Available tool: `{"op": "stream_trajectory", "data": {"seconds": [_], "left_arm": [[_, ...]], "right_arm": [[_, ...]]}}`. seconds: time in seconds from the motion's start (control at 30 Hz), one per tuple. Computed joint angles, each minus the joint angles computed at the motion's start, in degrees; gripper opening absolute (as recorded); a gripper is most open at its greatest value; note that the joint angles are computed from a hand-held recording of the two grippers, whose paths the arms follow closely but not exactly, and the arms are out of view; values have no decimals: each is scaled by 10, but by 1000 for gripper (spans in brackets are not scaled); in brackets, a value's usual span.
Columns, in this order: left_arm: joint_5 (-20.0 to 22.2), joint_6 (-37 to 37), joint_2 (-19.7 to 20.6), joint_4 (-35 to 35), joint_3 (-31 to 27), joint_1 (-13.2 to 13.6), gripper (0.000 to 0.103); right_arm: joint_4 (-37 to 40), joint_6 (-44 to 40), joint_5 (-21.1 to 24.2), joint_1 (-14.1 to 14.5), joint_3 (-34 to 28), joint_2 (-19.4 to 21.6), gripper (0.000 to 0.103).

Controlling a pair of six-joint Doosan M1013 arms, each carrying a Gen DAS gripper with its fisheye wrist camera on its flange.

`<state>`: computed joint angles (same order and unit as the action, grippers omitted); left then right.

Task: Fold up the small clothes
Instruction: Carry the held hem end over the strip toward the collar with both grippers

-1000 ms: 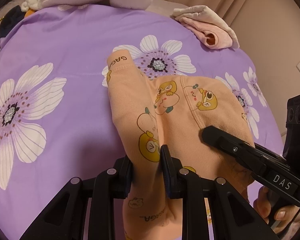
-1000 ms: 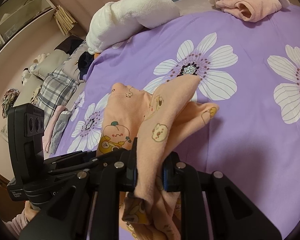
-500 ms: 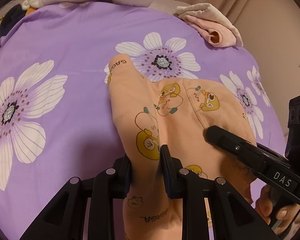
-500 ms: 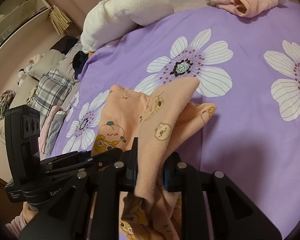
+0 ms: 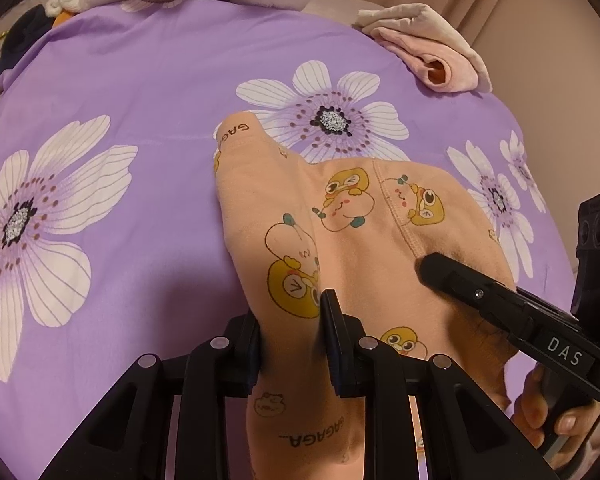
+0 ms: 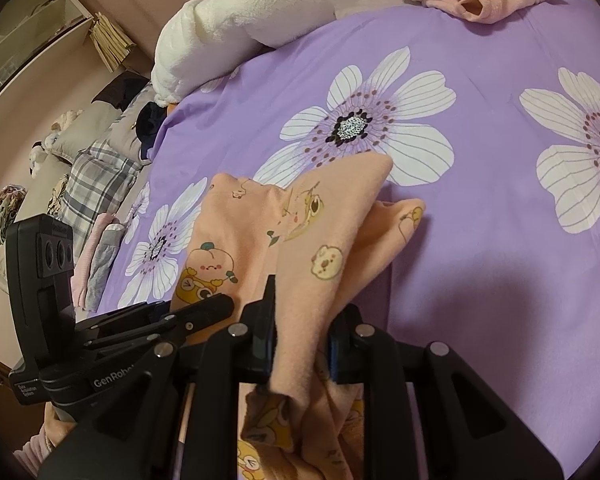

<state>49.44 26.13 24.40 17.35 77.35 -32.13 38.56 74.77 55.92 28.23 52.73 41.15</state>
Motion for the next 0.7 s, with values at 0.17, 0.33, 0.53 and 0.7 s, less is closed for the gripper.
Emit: {"op": "stream_trajectory", "data": {"seconds": [0.17,0.33,0.53,0.7], "left_arm": [[2,0,1,1,0,1,23],[6,1,3,1,-1,1,23],[8,0,4,3,-1,1,23],[9,2,4,3,-2,1,23]], "right_arm": [[-7,13,3,-1,-1,2,22],[-10,20,4,-2,-1,4,22],[-12,23,5,-2,-2,6,22],[-12,26,6,-2,-2,7,23]]}}
